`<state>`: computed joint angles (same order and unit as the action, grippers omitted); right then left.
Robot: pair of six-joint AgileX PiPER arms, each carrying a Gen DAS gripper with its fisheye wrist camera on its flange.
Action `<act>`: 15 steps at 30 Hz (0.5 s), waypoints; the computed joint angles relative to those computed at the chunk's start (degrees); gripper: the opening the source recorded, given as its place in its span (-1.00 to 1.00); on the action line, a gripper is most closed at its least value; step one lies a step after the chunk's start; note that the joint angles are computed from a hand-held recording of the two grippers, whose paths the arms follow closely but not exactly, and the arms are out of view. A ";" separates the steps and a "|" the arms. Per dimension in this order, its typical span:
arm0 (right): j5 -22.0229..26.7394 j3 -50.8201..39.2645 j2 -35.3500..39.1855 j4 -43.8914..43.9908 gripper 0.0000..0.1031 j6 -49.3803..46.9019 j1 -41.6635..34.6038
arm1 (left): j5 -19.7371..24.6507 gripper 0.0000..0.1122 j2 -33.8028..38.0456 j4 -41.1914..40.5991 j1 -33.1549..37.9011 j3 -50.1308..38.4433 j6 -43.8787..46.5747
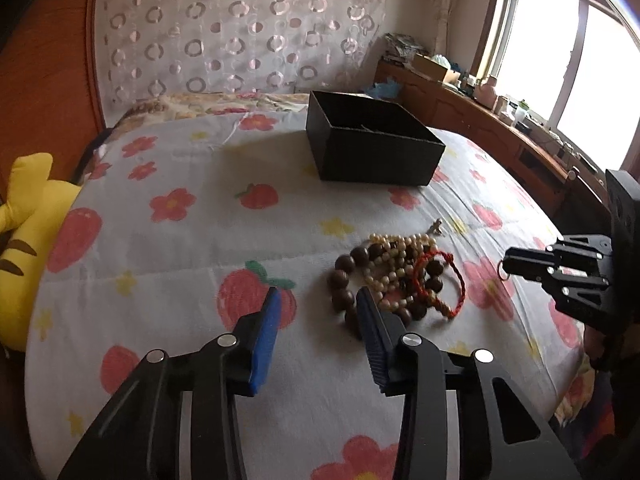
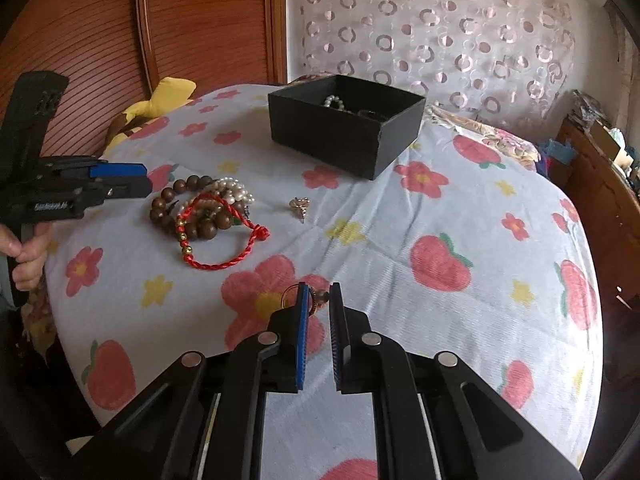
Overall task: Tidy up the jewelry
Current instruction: 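Move the right tool to a gold ring while the left approaches the bead bracelets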
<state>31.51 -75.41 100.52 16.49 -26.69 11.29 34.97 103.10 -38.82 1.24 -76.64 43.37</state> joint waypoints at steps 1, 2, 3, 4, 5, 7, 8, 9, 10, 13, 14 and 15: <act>-0.24 -0.02 0.19 -0.26 -0.78 0.44 0.13 | 0.20 -0.35 0.39 0.47 -0.18 -0.61 -0.47; -0.52 0.13 0.16 -0.60 -0.78 0.77 0.13 | 0.76 -0.35 1.06 1.30 -0.48 -1.76 -1.23; -0.81 0.28 0.15 -0.94 -0.78 1.07 0.20 | 1.54 -0.36 1.83 2.48 -0.87 -3.07 -2.25; -0.91 0.37 0.19 -0.74 -0.78 0.91 0.14 | 2.24 -0.36 2.59 3.64 -1.33 -4.27 -3.18; -1.01 0.42 0.23 -0.64 -0.78 0.84 0.09 | 2.63 -0.37 3.22 4.78 -1.84 -5.18 -4.03; -0.94 0.41 0.22 -0.61 -0.78 0.81 0.05 | 2.94 -0.49 4.31 7.52 -2.90 -6.61 -6.14; -0.97 0.42 0.27 -0.32 -0.78 0.67 -0.03 | 3.19 -0.56 4.91 9.19 -3.50 -7.39 -7.45; -1.05 0.47 0.30 -0.27 -0.78 0.68 0.06 | 3.58 -0.61 5.39 9.99 -3.78 -8.05 -8.15; -0.98 0.44 0.44 0.03 -0.77 0.43 0.04 | 3.91 -0.66 5.84 10.48 -4.05 -8.58 -8.50; -0.83 0.29 0.81 0.96 -0.77 -0.30 -0.19 | 4.33 -0.73 6.40 11.57 -4.69 -9.44 -8.90; -0.64 0.12 0.94 1.27 -0.77 -0.47 -0.30 | 4.22 -0.74 6.49 12.48 -5.09 -9.62 -9.26; -0.47 -0.07 1.12 1.61 -0.77 -0.63 -0.43 | 4.44 -0.75 6.73 13.03 -5.34 -10.03 -9.49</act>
